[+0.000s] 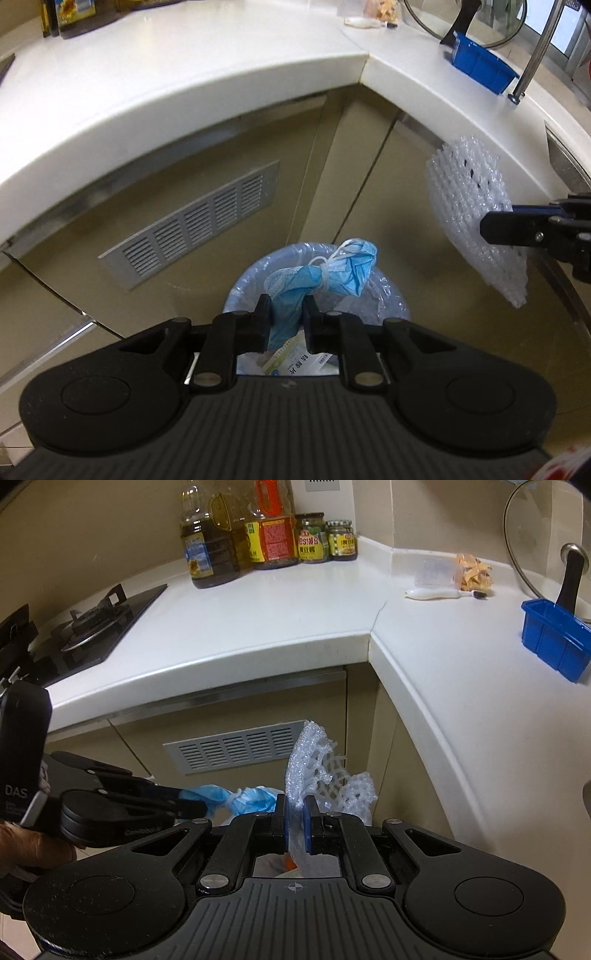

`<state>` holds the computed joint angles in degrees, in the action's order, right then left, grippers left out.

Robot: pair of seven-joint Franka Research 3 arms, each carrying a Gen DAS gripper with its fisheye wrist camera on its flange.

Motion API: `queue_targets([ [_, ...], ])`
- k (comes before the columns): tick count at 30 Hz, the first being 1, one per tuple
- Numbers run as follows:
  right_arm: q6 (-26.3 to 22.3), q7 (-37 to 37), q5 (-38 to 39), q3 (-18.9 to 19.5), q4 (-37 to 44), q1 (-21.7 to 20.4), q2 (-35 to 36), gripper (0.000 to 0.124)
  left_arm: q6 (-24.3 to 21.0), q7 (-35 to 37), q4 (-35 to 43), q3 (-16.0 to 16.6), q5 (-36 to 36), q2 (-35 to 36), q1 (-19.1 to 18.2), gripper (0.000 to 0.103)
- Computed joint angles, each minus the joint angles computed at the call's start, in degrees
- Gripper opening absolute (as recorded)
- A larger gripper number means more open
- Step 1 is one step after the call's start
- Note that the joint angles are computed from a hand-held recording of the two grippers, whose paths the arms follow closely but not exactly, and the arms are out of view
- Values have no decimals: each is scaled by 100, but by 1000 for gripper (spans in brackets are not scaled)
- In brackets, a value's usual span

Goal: Collect trash
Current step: 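Lower the mask and bubble wrap into the bin and open both tools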

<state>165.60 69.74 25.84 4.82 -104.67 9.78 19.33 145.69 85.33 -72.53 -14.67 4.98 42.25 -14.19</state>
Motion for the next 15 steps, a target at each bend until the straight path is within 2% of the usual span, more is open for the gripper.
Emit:
queue_targets([
  [3, -58, -33, 60, 23, 36, -42, 54, 8, 24, -38, 113, 2, -6, 140, -39, 24],
  [4, -85, -26, 50, 12, 61, -39, 82, 8, 25, -57, 175, 15, 11, 203, -67, 34],
  [5, -104, -27, 51, 11, 80, -43, 106, 8, -14, -80, 213, 37, 35, 238, -92, 37],
  [15, -376, -174, 212, 101, 283, -169, 357, 8, 247, -264, -263, 68, 58, -107, 8, 37],
])
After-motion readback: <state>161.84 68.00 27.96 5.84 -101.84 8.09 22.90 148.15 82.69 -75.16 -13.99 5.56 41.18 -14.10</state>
